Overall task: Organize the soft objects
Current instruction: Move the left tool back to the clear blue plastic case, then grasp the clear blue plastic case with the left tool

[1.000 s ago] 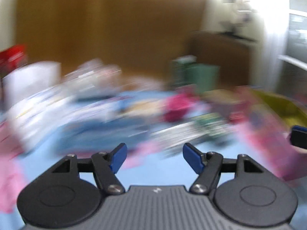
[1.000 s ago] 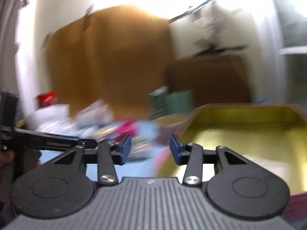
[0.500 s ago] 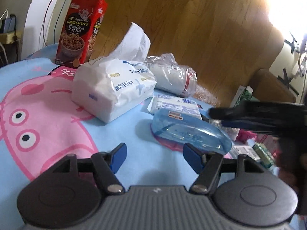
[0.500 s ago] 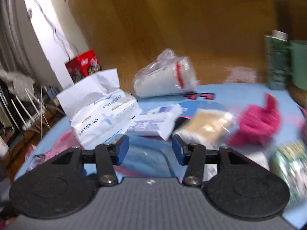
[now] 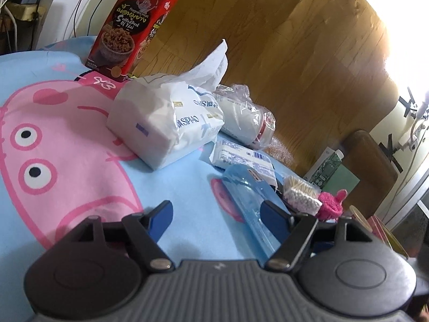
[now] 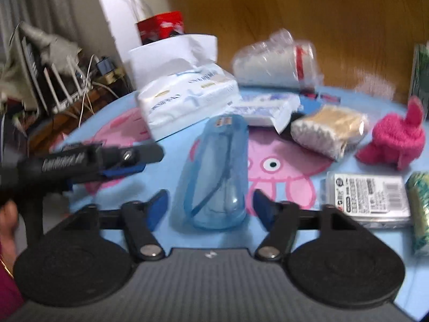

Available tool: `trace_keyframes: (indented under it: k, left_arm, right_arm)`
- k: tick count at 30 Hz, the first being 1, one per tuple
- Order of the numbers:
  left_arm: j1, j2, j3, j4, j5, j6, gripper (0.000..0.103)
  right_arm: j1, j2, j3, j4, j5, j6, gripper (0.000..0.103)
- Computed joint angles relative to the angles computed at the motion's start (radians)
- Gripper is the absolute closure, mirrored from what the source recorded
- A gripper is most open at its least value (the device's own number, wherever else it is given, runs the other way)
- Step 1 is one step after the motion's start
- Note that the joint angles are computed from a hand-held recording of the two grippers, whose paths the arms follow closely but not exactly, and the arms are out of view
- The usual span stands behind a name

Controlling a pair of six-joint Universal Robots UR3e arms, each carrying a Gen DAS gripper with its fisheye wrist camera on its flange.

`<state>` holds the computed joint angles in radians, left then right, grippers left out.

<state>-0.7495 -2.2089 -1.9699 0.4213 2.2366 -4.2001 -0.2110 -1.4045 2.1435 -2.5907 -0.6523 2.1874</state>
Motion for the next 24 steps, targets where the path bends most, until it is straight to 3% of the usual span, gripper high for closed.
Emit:
trace_keyframes:
  k: [3, 6, 8, 9, 10, 13, 15, 19, 21, 24]
  left_arm:
    - [-0.007, -0.003, 0.011, -0.010, 0.009, 0.013, 0.027]
    - [-0.010, 0.000, 0.029, -0.043, 0.004, 0.035, 0.027]
    - [-0.005, 0.002, 0.035, -0.051, -0.017, 0.059, 0.025]
    - [-0.007, 0.002, 0.042, -0.059, -0.020, 0.071, 0.025]
    - [-0.010, 0.000, 0.051, -0.068, -0.022, 0.083, 0.024]
    - [-0.011, -0.005, 0.075, -0.081, -0.050, 0.148, 0.019]
    - [-0.016, -0.007, 0.104, -0.112, -0.070, 0.199, 0.017]
    - [-0.045, -0.028, 0.197, -0.182, -0.129, 0.269, 0.019]
    - [-0.057, -0.066, 0.256, -0.161, -0.206, 0.281, 0.019]
    - [-0.082, -0.157, 0.432, -0.223, -0.295, 0.316, 0.019]
  right_arm:
    - [0.053, 0.025, 0.021, -0.139, -0.024, 0.042, 0.014]
    - [0.128, 0.120, -0.025, -0.318, -0.108, 0.168, 0.016]
    - [0.134, 0.156, -0.051, -0.322, -0.139, 0.185, 0.038]
    - [0.109, 0.151, -0.037, -0.311, -0.114, 0.164, 0.045]
    - [0.076, 0.123, -0.021, -0.247, -0.087, 0.113, 0.045]
    - [-0.046, -0.030, 0.070, 0.015, -0.018, -0.153, 0.045]
    - [-0.171, -0.180, 0.131, 0.303, 0.005, -0.446, 0.045]
    - [-0.477, -0.429, 0.148, 0.900, -0.061, -0.958, 0.047]
    - [-0.642, -0.524, 0.146, 1.110, -0.114, -1.129, 0.047]
    - [-0.861, -0.629, 0.170, 1.259, -0.153, -1.288, 0.045]
